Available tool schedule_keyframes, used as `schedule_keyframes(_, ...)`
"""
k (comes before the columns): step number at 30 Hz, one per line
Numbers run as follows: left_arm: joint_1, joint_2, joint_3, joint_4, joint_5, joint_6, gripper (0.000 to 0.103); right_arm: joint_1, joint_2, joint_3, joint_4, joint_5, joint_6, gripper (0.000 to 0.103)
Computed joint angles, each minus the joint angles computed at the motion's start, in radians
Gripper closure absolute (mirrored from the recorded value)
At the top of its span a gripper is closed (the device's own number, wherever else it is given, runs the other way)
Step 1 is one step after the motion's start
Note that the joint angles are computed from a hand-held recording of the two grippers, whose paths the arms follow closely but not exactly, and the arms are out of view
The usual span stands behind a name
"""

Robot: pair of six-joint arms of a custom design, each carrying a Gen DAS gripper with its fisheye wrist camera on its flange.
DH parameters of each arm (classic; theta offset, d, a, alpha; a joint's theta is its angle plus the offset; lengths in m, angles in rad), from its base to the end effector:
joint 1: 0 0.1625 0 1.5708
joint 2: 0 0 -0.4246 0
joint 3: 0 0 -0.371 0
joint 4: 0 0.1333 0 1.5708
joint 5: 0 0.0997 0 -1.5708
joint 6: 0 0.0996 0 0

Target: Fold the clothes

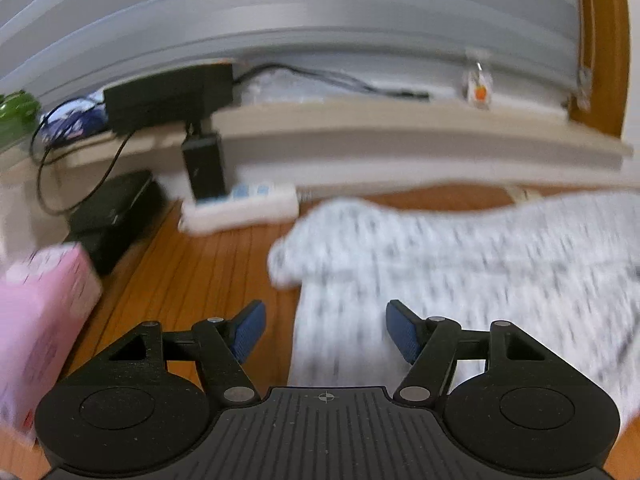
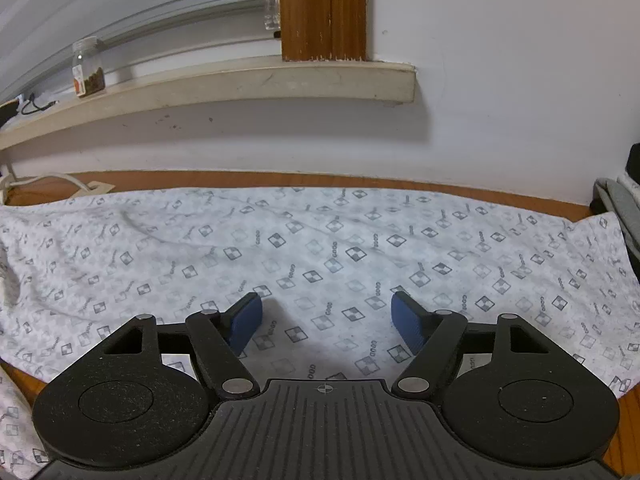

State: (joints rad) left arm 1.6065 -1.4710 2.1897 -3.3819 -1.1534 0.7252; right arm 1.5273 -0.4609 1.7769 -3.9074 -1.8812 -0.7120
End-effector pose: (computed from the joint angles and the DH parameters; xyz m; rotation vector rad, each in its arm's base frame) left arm 0.1896 -0.4418 0.3873 0.4687 2.1290 -1.0503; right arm 0.0764 -0.6107 0.0277 0.5605 -2.2238 1.0568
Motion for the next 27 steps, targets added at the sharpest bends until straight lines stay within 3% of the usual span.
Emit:
schedule_keyframes(3, 0.011, -0.034, 0.026, 0.058, 0.005, -0.034, 0.037, 0.001, 0.001, 0.000, -0.002, -0.002, 0.003, 0.031)
schedule_keyframes(4, 0.016, -0.036, 0.033, 0.055, 0.005, -0.036, 0.045, 0.001, 0.000, 0.001, -0.002, 0.000, 0.004, 0.031)
schedule_keyframes(7, 0.027, -0.047, 0.053, 0.027, -0.031, -0.027, 0.096, -0.002, -0.003, 0.004, 0.000, 0.007, 0.011, 0.031)
schedule_keyframes(8, 0.025, -0.058, 0.062, 0.021, -0.040, -0.023, 0.097, -0.003, -0.005, 0.006, 0.002, 0.010, 0.013, 0.031)
schedule_keyframes(12, -0.004, -0.214, 0.132, 0.023, -0.037, -0.013, 0.097, -0.006, -0.010, 0.010, 0.003, 0.017, 0.023, 0.031)
schedule_keyframes(16, 0.021, -0.369, 0.128, 0.267, -0.040, -0.067, 0.094, -0.007, -0.016, 0.020, 0.009, 0.024, 0.021, 0.030)
schedule_keyframes(19, 0.018, -0.368, 0.131, 0.293, 0.010, -0.055, 0.090, 0.000, -0.013, 0.023, 0.012, 0.012, -0.001, 0.027)
schedule_keyframes(21, 0.024, -0.349, 0.124, 0.262, -0.001, -0.071, 0.084, 0.005, -0.008, 0.024, 0.009, 0.002, -0.017, 0.026)
schedule_keyframes(25, 0.004, -0.285, 0.107, 0.173, -0.014, -0.066, 0.047, 0.003, -0.013, 0.029, 0.012, 0.006, -0.013, 0.026)
schedule_keyframes(27, -0.005, -0.235, 0.079, 0.157, -0.035, -0.058, 0.041, 0.004, -0.013, 0.030, 0.011, 0.003, -0.015, 0.026)
